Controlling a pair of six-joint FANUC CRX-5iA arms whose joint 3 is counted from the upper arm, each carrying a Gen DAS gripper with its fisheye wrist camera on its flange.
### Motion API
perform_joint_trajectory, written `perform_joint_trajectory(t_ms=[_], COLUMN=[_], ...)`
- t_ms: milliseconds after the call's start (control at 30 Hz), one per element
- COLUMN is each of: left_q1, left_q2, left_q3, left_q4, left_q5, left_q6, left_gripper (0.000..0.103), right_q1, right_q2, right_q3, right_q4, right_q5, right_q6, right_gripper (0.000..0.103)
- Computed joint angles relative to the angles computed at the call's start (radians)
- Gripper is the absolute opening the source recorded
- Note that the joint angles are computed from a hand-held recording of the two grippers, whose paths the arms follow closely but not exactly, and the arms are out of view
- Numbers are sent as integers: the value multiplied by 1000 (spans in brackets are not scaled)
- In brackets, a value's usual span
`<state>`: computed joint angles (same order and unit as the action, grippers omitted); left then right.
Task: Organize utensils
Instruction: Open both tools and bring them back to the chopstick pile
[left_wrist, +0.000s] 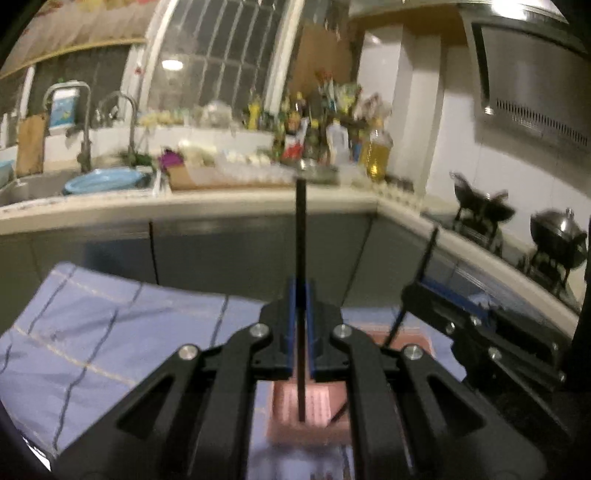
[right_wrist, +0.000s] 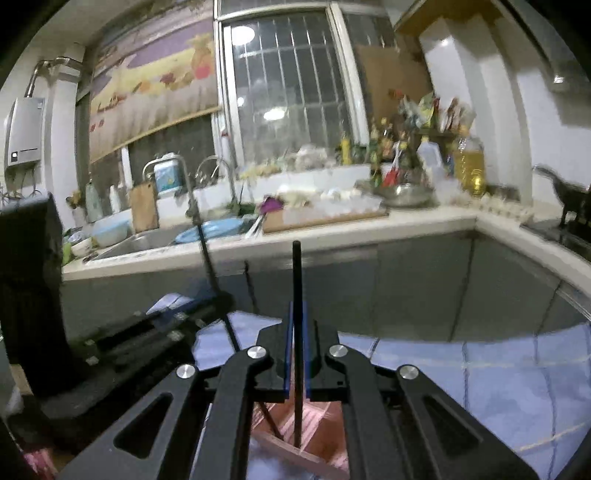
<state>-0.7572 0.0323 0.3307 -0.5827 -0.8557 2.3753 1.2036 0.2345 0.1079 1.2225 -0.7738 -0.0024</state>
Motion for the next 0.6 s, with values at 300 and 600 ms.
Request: perform_joint_trajectory(t_ms=[300, 600], left_q1=[-55, -226], left_q2=[-90, -259], left_q3=[-55, -154], left_q4=[-37, -207], left_q5=[-54, -117], left_q6=[49, 210], left_gripper=[32, 33], right_q1=[65, 189], right_q2=[-26, -102], right_q3=[-26, -128], right_q4=[38, 248], right_q5=[-31, -212], right_q6=[-85, -261], right_gripper=[12, 73])
